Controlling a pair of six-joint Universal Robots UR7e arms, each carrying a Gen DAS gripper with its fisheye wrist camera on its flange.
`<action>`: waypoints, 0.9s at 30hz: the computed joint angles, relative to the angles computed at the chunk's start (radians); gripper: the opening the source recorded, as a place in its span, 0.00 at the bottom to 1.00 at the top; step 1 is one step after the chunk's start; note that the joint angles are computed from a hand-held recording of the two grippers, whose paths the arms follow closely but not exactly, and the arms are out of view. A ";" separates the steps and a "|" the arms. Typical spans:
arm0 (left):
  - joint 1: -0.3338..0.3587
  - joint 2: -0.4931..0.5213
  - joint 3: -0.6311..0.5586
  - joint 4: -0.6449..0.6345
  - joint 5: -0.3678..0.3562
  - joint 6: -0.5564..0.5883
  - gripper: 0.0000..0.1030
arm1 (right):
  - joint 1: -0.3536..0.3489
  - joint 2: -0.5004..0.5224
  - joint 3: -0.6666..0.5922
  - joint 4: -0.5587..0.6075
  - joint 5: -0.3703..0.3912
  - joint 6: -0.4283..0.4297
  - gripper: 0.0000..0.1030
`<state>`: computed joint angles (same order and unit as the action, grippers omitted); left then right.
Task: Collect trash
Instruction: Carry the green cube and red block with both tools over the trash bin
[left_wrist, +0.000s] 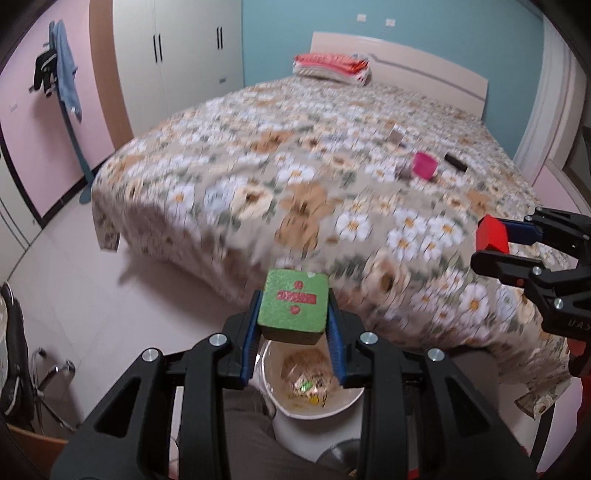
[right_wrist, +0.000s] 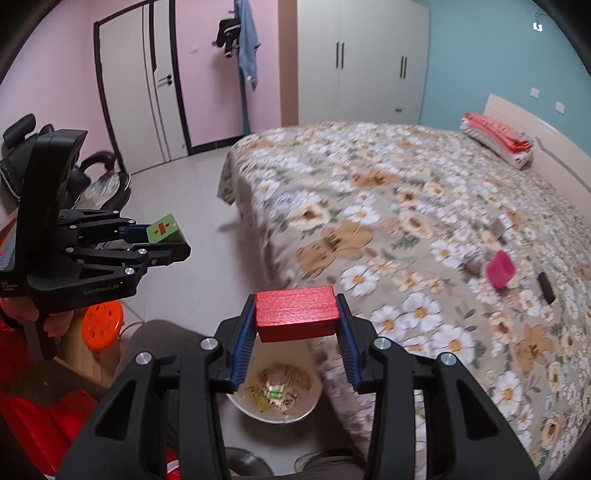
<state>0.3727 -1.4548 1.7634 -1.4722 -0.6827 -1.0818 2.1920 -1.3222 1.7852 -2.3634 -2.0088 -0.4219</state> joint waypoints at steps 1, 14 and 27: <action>0.006 -0.009 0.016 -0.002 -0.011 -0.005 0.32 | -0.005 0.004 0.010 0.001 0.002 0.002 0.42; 0.164 -0.004 0.189 -0.211 -0.154 0.097 0.32 | -0.105 0.094 0.144 -0.048 -0.002 0.036 0.42; 0.371 0.135 0.277 -0.446 -0.289 0.232 0.32 | -0.208 0.264 0.258 -0.235 -0.118 -0.018 0.42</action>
<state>0.7433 -1.3195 2.0400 -1.9179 -0.9714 -0.8498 1.9840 -1.0584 2.0434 -2.5983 -2.1268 -0.4397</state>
